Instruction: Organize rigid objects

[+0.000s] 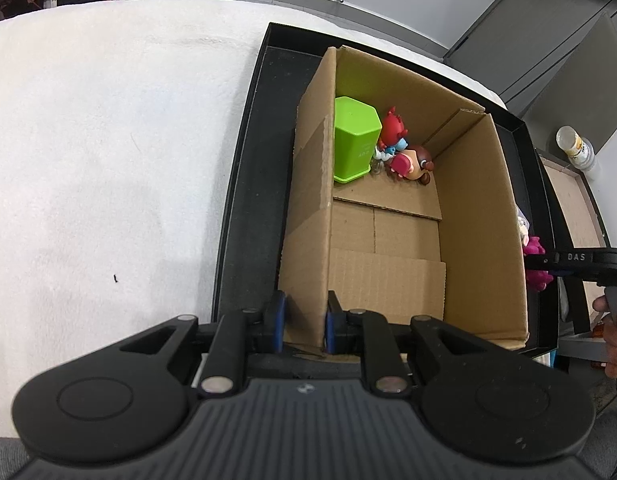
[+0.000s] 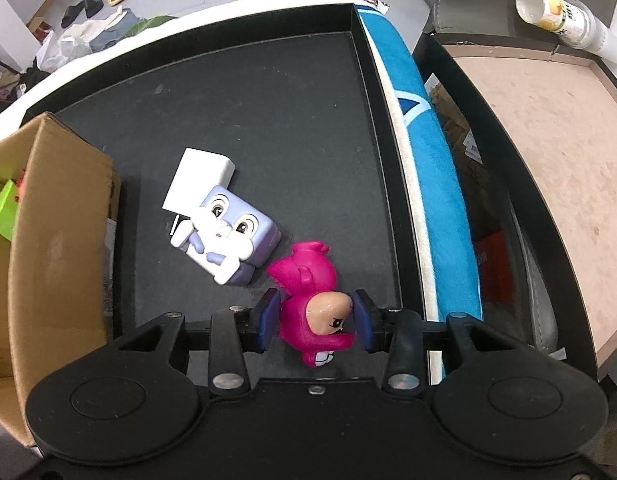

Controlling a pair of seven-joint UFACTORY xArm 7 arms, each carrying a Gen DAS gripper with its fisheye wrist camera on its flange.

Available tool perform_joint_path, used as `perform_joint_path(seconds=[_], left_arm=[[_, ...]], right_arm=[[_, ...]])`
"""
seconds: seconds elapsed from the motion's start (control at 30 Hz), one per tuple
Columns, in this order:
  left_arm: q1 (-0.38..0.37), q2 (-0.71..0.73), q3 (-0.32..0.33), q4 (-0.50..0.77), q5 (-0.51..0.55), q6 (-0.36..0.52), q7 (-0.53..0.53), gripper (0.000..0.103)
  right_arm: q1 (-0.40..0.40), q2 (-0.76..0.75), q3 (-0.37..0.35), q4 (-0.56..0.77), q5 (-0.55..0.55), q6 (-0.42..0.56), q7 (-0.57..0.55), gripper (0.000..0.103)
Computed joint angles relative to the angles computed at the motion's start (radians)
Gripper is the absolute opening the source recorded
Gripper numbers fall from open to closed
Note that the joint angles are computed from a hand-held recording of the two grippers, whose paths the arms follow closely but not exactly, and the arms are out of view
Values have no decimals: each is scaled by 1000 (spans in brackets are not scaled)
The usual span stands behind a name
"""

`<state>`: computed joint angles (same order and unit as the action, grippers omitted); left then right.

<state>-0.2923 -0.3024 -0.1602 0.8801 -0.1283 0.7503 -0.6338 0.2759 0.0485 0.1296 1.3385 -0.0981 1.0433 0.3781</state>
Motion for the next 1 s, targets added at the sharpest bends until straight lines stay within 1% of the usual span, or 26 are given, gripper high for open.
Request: perform_joint_path(seconds=[0.33,0.57,0.83,1.0], left_arm=[[0,-3,2,-1,-3,0,2,18],[-1,-7,2,-3,-7,-3,1,19],[-2,-10,5,-7,-14,-6,5,19],[-2,-13,5,-9,-18,-7,7,19]], right_arm=[[6,-30,8,-6,-9,5,5,39],[25,-38,22,8,-41,40,10,39],[46,-27,31,66,-85,66,12,39],[66,-8,38,126,-113,85,20,39]])
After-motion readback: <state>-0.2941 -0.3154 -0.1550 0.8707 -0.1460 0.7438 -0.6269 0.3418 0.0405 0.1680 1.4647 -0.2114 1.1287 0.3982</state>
